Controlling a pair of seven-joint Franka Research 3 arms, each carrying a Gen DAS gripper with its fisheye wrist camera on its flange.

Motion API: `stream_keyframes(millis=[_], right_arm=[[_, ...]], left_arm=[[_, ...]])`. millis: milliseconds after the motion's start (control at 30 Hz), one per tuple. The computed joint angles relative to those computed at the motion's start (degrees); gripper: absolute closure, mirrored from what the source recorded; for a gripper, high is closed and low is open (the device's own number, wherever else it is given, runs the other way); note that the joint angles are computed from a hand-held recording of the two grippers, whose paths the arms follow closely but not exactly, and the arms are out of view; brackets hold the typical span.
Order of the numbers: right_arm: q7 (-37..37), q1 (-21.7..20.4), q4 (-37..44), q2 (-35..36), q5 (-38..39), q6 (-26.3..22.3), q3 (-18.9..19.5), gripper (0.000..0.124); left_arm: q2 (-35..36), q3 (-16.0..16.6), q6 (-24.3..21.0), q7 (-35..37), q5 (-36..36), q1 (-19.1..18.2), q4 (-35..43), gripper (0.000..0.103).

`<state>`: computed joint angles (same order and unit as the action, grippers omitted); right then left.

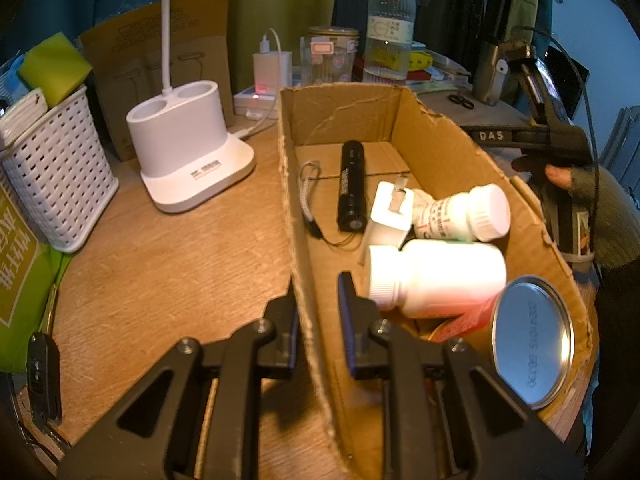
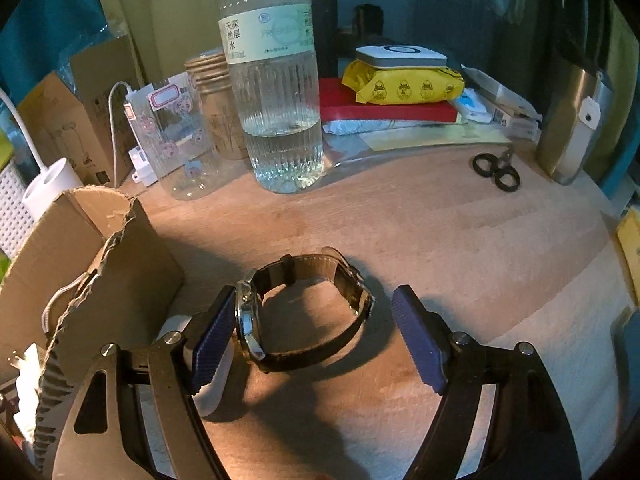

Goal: Organize rigid objects
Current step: 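Close the right gripper on the wristwatch strap and case, then lift the wristwatch with the right gripper and carry it over the box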

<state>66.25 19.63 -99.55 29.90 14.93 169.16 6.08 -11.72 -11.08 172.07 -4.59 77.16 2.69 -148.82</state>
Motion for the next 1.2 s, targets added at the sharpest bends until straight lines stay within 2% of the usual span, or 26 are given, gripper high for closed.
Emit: stream_keyframes(millis=[167, 233, 333, 633, 900, 1200], right_arm=[[0.75, 0.00, 3.67, 2.09, -0.21, -2.96, -0.36, 0.043], [0.73, -0.31, 3.69, 2.09, 0.22, -3.08, -0.03, 0.048], [0.45, -0.53, 2.89, 1.61, 0.91, -2.54, 0.38, 0.053], [2.15, 1.47, -0.62, -0.45, -1.05, -0.01, -1.25, 0.055], [-0.69, -1.22, -5.39, -3.97, 1.88, 4.14, 2.45, 0.055], [-10.45, -7.34, -11.07, -9.22, 10.33, 8.83, 12.18, 0.055]], left_arm=[[0.00, 0.04, 0.03, 0.03, -0.04, -0.02, -0.01, 0.085], [0.05, -0.02, 0.00, -0.11, 0.05, -0.04, 0.01, 0.085], [0.05, 0.01, -0.01, -0.12, 0.05, -0.07, 0.01, 0.085], [0.07, 0.08, 0.02, -0.05, 0.01, -0.10, 0.02, 0.085], [0.06, 0.08, 0.06, 0.05, -0.07, -0.06, 0.02, 0.085], [0.07, 0.08, 0.12, 0.13, -0.10, -0.01, 0.02, 0.085]])
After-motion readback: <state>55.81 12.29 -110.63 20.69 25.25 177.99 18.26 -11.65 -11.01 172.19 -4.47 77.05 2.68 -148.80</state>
